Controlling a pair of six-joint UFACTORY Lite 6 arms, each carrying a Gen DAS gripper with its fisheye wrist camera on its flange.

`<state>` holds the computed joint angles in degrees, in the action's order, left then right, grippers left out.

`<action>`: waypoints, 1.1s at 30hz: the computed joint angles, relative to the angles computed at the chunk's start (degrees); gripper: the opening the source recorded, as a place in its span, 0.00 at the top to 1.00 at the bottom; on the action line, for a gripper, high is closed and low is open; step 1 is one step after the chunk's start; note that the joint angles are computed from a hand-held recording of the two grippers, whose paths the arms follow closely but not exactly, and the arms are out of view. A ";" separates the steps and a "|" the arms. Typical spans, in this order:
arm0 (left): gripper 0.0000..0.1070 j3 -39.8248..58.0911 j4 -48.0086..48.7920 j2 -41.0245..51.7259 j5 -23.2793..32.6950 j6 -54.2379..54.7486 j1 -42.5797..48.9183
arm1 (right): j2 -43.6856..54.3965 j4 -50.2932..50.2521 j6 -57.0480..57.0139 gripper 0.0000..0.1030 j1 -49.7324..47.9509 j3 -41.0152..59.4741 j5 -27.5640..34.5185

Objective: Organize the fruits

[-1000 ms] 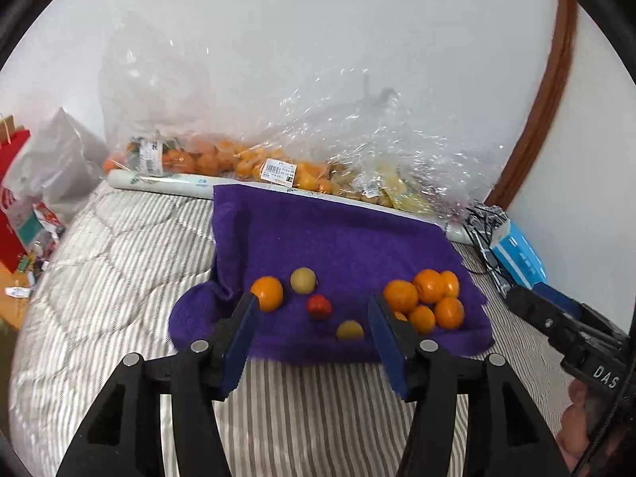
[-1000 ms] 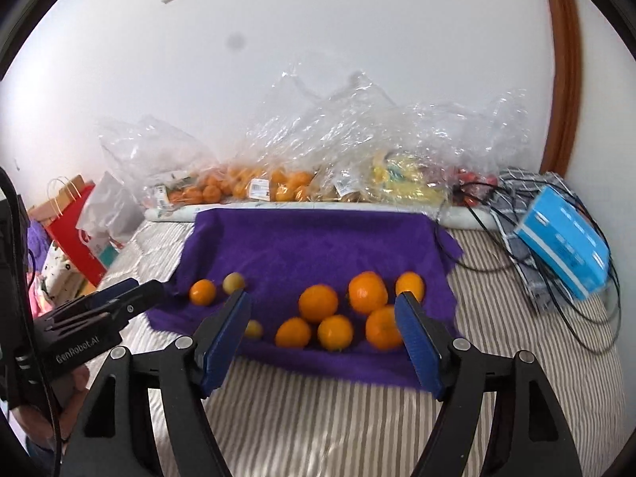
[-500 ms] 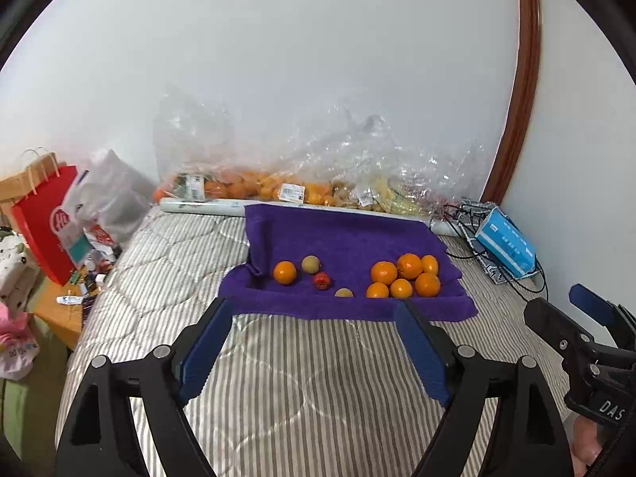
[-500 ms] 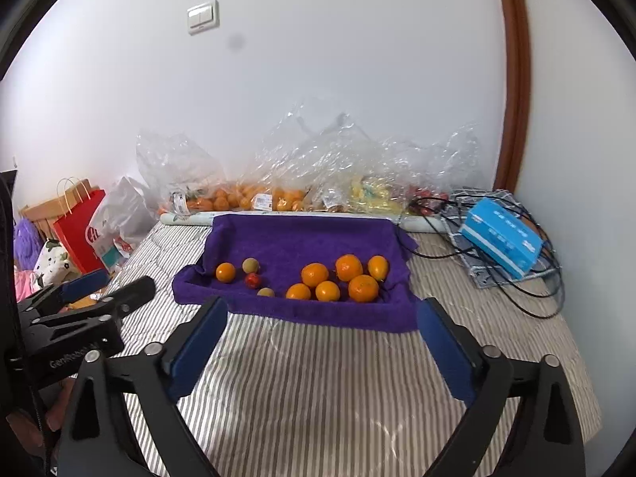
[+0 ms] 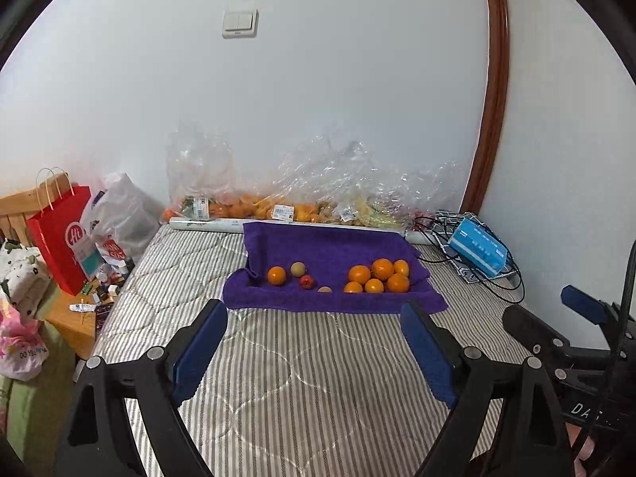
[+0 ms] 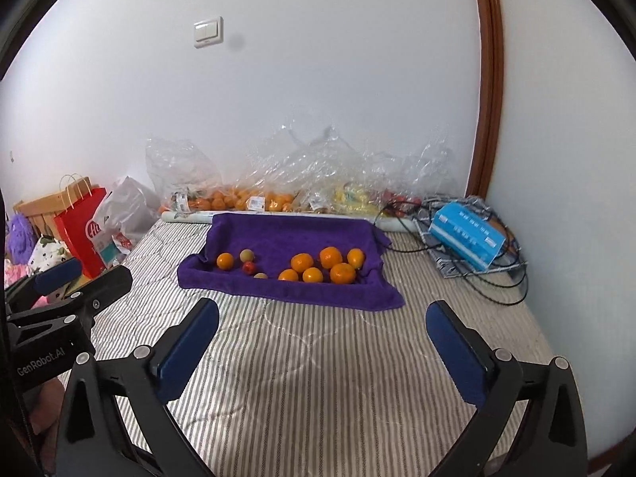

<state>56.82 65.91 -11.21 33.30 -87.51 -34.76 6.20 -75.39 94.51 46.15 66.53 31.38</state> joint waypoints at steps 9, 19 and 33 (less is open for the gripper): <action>0.16 0.28 1.76 -1.01 4.18 -1.55 -2.77 | -3.21 -0.55 1.09 0.01 0.73 -2.02 0.41; 0.16 0.49 1.30 -0.41 4.03 -1.46 -2.42 | -3.66 -0.81 1.31 0.01 0.84 -2.40 0.58; 0.16 0.05 1.72 -0.52 3.96 -2.04 -2.81 | -3.57 -0.31 1.16 0.01 1.09 -2.26 1.05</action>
<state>56.87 67.63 -11.73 37.26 -89.56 -37.57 2.64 -75.70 95.68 47.24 64.28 32.43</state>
